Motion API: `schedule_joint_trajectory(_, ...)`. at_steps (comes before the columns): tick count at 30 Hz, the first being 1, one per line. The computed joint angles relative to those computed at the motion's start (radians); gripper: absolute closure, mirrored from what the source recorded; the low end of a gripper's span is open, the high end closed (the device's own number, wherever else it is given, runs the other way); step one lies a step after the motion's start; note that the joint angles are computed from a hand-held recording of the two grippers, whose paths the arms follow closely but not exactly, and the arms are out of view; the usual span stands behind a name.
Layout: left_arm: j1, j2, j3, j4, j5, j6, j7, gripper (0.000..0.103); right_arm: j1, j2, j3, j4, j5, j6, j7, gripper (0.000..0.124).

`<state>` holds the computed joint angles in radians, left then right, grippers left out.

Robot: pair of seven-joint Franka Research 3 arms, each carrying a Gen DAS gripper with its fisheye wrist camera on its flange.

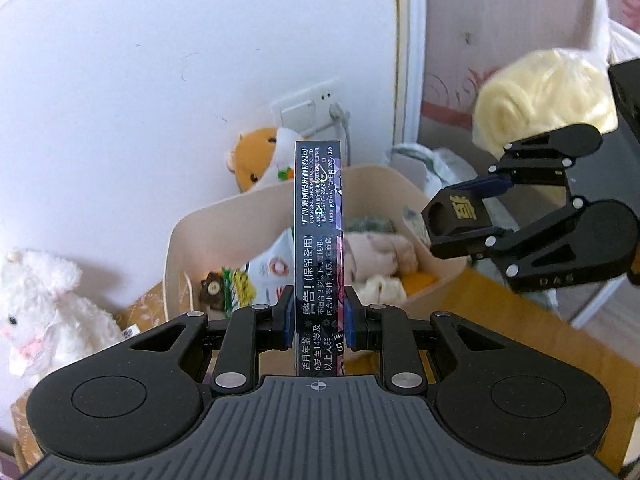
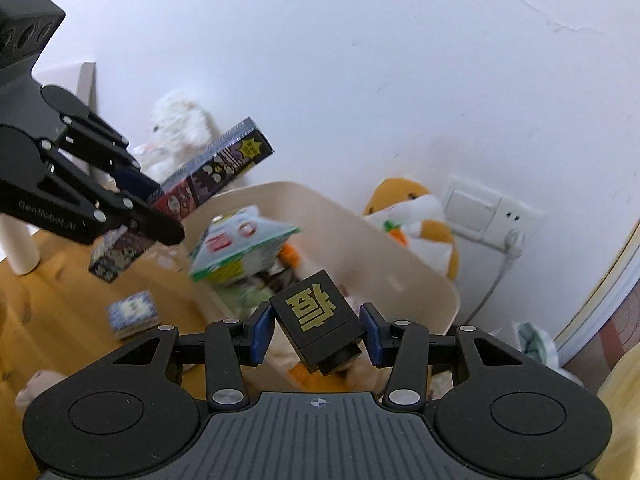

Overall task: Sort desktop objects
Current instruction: 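Carry both boxes over the basket and open both grippers to drop them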

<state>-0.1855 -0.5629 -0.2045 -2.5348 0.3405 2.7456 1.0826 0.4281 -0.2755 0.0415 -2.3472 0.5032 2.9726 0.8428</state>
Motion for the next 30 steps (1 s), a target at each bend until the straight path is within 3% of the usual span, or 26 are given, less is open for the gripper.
schedule_joint_trajectory(5, 0.069, 0.083, -0.056, 0.054, 0.045, 0.034, -0.126, 0.08, -0.027, 0.054, 0.013, 0.05, -0.026, 0.023, 0.033, 0.08)
schedule_joint_trajectory(13, 0.126, 0.219, -0.113, 0.178, 0.2, -0.055, -0.319, 0.08, -0.123, 0.151, 0.089, 0.105, -0.228, 0.062, 0.279, 0.08)
schedule_joint_trajectory(23, 0.073, 0.368, -0.069, 0.296, 0.328, -0.157, -0.409, 0.08, -0.131, 0.251, 0.075, 0.174, -0.472, 0.024, 0.462, 0.081)
schedule_joint_trajectory(30, 0.045, 0.388, -0.036, 0.305, 0.319, -0.142, -0.411, 0.08, -0.123, 0.278, 0.051, 0.195, -0.565, -0.005, 0.529, 0.08)
